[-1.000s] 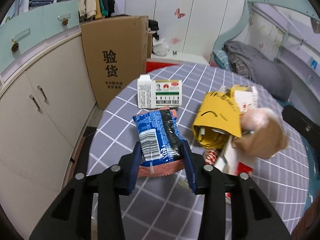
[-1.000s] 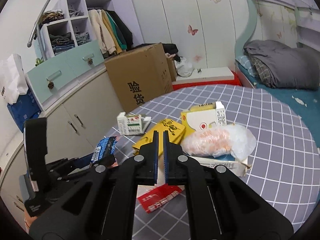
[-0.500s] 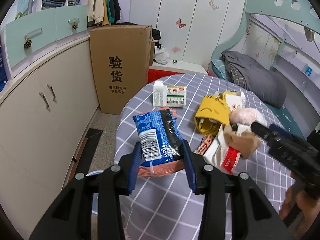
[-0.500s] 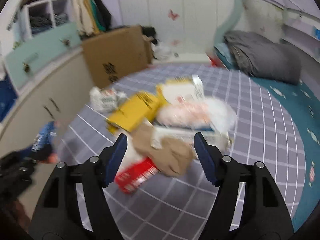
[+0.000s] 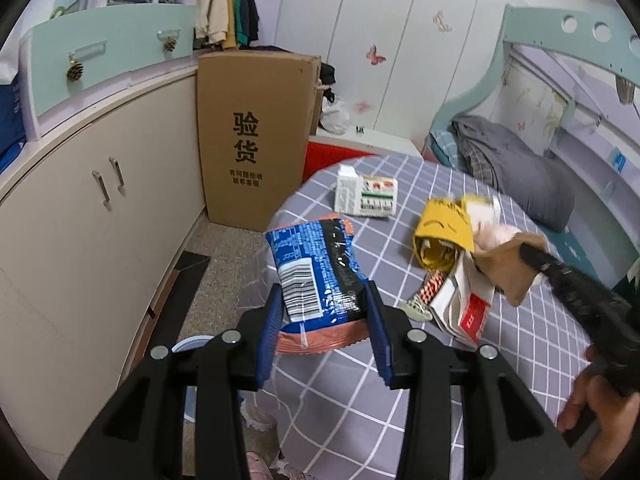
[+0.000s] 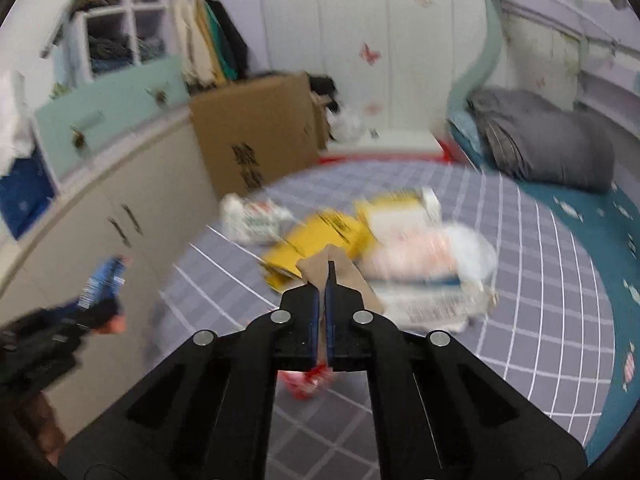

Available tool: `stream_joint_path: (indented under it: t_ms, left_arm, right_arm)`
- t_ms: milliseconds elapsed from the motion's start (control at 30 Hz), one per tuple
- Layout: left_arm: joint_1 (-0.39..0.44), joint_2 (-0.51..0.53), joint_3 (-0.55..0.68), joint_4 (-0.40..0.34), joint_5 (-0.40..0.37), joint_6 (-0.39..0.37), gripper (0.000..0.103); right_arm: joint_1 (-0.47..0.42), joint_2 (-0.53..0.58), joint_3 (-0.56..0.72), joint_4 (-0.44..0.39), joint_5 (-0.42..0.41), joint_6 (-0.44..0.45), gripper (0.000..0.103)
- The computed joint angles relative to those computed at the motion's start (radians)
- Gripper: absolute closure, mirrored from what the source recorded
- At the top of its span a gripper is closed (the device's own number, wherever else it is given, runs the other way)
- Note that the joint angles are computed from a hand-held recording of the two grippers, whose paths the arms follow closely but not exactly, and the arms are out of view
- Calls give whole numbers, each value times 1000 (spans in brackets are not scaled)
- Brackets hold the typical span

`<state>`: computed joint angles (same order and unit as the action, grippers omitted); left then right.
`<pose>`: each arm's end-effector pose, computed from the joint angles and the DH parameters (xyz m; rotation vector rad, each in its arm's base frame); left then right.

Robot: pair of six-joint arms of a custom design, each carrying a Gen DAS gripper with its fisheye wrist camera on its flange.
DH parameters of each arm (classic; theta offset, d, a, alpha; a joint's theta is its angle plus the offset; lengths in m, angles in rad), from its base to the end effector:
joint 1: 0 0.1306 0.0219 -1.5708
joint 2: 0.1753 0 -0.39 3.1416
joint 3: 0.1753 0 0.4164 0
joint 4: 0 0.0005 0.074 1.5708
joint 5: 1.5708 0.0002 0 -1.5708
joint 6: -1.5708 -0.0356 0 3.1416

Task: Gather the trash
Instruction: 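Grasp the tan paper with the right tool while left holds the snack bag, then carry the snack bag and tan paper over the bin and open both tools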

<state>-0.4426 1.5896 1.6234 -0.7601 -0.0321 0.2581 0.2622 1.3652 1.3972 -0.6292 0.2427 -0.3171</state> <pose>0.5380 -0.2543 0.4544 0.1969 2.3099 -0.3225 0.5006 0.1250 0.4725 0.1973 2.1400 0.0736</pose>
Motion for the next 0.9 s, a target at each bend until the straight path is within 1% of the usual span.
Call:
stream_joint_path:
  t_ms: [67,133,300,500,567,700,733,833,900]
  left_arm:
    - [15,-17,-12,11,6,10,64]
    - [31,-34,-24,22,12,17,64]
    - [81,-76,-64,42,22,30,64]
    - [156,-107,-122,41,16,35,64]
    - [188,-107,-140,36,12,34,64]
    - [255,-97,-181,26,17,36,64]
    - [266,-93,-187,24,18,38,64]
    - [308,-66,-206,17,29,53,64]
    - [332,-40,-209,7,36,62,64]
  right_arm:
    - [30,-12,18,21,11,23,100]
    - [52,-9,43,25,3,36,100]
    - [116,57,134,17,-35,56,100]
    - [191,184,236,-14,-127,65,100]
    - [209,240,280,-38,-167,68,100]
    - [247,377,383,-113,-248,63,100]
    - [253,399,402,-130,-253,64,100]
    - [273,519,505,-210,-257,74,100]
    - [279,569,544,-244,-257,73,100]
